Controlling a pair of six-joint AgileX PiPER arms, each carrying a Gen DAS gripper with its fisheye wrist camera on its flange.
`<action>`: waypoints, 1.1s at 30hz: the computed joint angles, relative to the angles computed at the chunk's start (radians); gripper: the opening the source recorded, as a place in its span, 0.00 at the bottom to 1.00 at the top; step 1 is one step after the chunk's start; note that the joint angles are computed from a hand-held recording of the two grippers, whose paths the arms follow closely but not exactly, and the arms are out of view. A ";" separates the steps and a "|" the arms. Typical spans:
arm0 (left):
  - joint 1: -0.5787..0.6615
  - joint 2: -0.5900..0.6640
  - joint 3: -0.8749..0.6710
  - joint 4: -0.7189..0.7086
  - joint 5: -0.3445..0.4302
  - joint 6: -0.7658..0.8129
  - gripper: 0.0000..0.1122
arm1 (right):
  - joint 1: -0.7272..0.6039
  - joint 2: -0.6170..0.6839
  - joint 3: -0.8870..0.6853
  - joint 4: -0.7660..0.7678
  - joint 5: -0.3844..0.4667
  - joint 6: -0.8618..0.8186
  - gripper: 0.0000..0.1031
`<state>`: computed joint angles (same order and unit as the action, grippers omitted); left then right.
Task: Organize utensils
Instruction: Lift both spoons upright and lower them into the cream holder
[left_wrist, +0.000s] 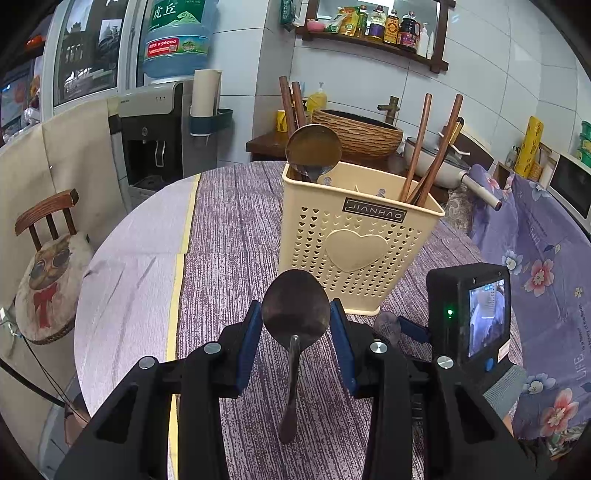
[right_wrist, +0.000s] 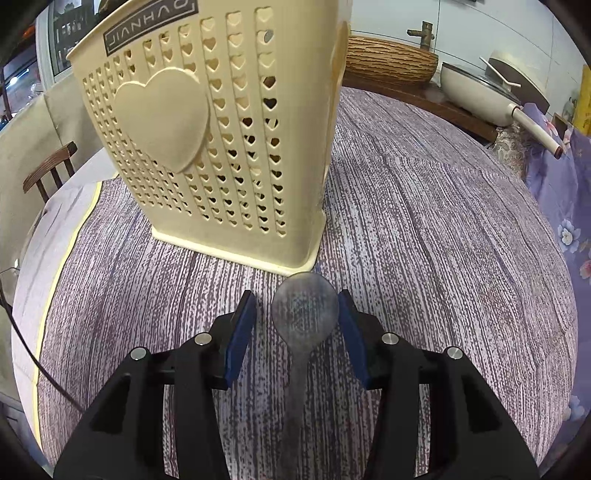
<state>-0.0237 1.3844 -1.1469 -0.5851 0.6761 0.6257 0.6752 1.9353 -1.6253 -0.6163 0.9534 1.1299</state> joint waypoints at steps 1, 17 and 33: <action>0.000 0.000 0.001 -0.001 0.000 0.001 0.33 | 0.001 0.001 -0.001 -0.002 -0.002 0.001 0.41; 0.003 0.000 0.003 -0.010 0.000 0.009 0.33 | 0.020 -0.269 0.247 -0.060 -0.209 0.106 0.35; 0.003 -0.023 0.014 -0.016 0.013 0.010 0.33 | 0.112 -0.461 0.341 -0.178 -0.166 0.193 0.35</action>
<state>-0.0209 1.3613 -1.1331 -0.6013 0.6892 0.6359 0.7868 1.4748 -1.2839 -0.7943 0.7870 1.3228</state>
